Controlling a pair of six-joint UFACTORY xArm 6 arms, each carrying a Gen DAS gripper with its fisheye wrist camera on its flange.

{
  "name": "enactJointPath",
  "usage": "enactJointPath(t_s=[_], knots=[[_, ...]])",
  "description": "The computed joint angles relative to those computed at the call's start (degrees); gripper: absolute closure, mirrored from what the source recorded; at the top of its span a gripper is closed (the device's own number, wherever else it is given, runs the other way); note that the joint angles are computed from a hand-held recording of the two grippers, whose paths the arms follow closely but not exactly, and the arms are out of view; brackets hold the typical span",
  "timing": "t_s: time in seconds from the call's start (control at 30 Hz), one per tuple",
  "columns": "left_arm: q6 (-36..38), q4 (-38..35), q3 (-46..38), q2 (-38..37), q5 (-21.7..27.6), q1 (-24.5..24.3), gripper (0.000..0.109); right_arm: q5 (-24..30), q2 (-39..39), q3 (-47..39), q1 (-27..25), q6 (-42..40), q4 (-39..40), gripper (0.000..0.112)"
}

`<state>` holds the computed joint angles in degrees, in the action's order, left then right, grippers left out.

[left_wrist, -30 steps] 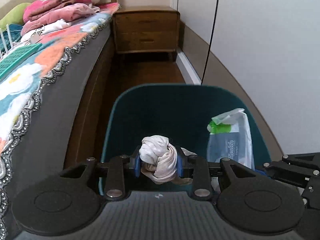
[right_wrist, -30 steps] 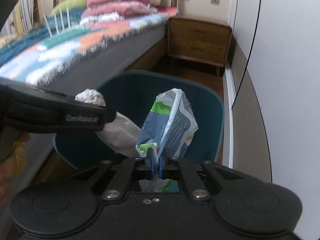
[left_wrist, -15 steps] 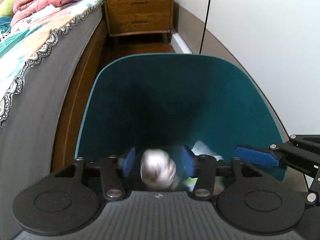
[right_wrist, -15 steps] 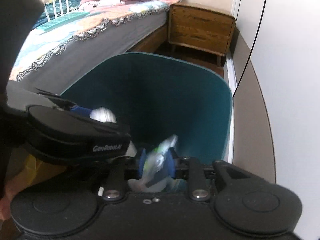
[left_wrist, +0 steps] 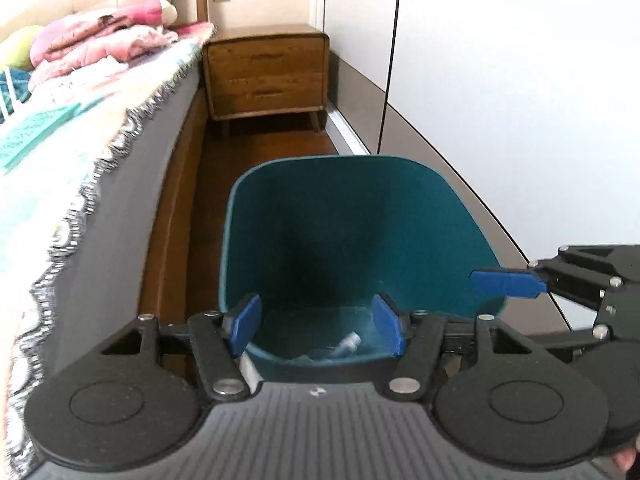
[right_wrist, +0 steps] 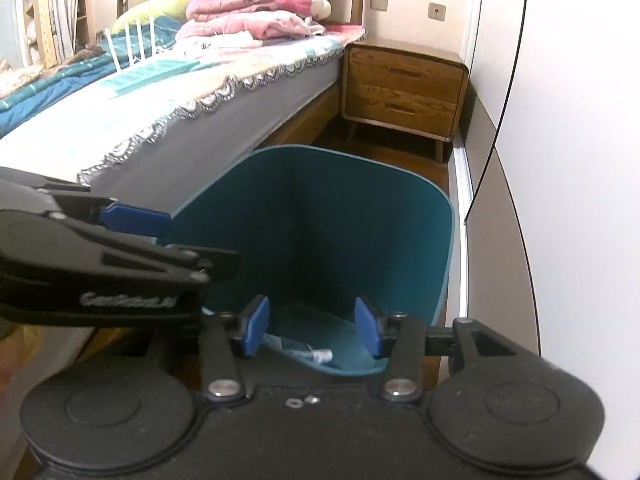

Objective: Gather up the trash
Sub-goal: 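Carry tissue and plastic bag to the green wastebasket and open both tools, then lower both tools to the pile, grasp white carton with left while right grasps teal wrapper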

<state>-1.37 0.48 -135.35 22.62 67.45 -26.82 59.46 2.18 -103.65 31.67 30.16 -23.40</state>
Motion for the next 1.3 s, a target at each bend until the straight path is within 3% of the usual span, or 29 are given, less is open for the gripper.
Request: enactJointPath(t_s=[0.23,0.5,0.6,0.63,0.73,0.87,0.93,1.03,1.23,1.3], knots=[[2.31,-3.34,13.33,-10.23,-4.76,1.44,0.047,-1.53,-5.69,5.90,2.58,4.24,-2.84,0.059],[3.83,-5.32,26.12,-19.70,-9.34,2.70,0.047,0.85,-11.52,11.28,6.56,11.40,-5.19,0.057],[3.59,-4.72,31.65,-23.73,-10.67,2.16,0.044,0.45,-14.35,15.26,8.53,12.51,-7.31,0.049],[2.48,-3.55,34.97,-25.70,-11.95,1.68,0.040,-0.62,-15.95,18.03,9.26,13.82,-9.00,0.047],[-1.87,-0.84,42.85,-30.19,-13.93,0.12,0.039,-4.16,-21.11,27.07,10.76,18.46,-11.72,0.047],[-8.71,4.14,53.64,-37.41,-17.10,-2.65,0.039,-3.95,-27.09,35.81,13.12,22.81,-13.64,0.045],[-12.01,6.96,56.64,-39.70,-16.48,-4.03,0.038,-2.94,-29.40,39.00,14.36,24.69,-14.23,0.041],[-15.86,7.52,61.46,-43.28,-15.62,-5.24,0.028,-2.24,-32.85,43.96,16.05,27.85,-14.22,0.036],[-20.13,10.15,70.12,-48.03,-13.81,-7.97,0.028,-5.00,-37.47,54.22,17.96,31.47,-10.48,0.016],[-21.26,10.79,72.78,-48.51,-12.49,-8.57,0.028,-7.03,-38.09,57.45,18.52,31.60,-7.81,0.014]])
